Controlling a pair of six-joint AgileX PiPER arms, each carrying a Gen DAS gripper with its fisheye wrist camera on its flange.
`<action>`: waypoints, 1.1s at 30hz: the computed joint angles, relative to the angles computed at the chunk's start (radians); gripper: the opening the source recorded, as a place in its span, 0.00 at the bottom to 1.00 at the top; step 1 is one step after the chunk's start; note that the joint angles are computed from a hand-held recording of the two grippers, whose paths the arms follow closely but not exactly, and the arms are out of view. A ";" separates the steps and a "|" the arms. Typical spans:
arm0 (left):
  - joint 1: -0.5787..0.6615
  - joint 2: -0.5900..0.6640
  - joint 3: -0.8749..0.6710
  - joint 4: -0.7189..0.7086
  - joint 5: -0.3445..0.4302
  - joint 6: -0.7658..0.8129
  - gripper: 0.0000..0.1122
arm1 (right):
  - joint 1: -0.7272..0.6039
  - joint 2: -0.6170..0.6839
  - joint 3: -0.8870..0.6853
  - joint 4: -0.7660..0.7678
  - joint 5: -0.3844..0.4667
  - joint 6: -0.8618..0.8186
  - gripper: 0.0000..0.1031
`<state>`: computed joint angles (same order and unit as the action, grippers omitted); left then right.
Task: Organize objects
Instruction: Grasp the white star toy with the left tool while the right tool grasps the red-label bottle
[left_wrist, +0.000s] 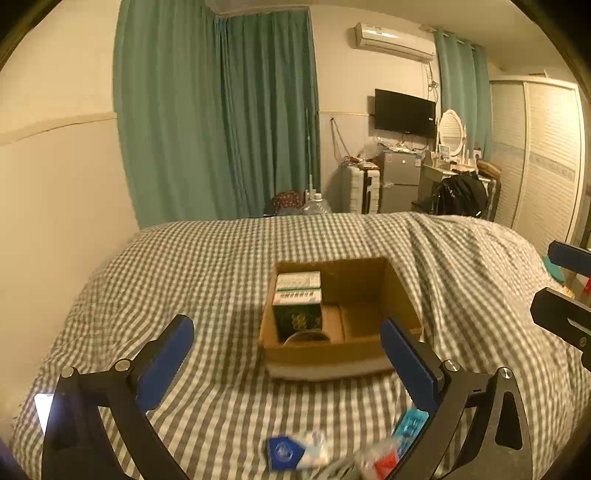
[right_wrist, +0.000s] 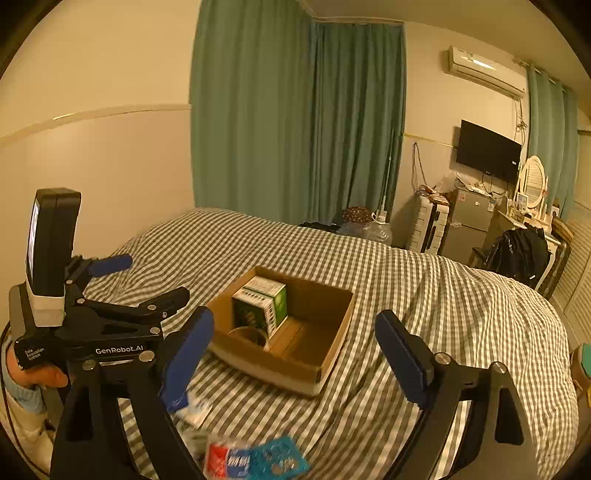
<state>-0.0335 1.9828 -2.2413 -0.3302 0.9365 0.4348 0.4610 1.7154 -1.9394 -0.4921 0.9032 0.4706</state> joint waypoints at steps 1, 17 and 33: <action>0.010 -0.048 0.094 -0.007 -0.037 0.018 0.92 | 0.016 -0.013 0.021 -0.016 0.002 0.019 0.89; 0.026 -0.260 0.781 0.068 -0.290 0.064 0.92 | 0.096 0.017 0.413 0.079 -0.058 0.145 0.89; 0.028 -0.118 0.732 -0.088 -0.068 0.240 0.52 | 0.034 0.031 0.506 0.095 -0.079 0.192 0.89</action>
<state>-0.0052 1.8651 -1.5090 -0.4177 0.8689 0.6749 0.4953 1.7468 -1.4332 -0.3972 0.8245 0.6625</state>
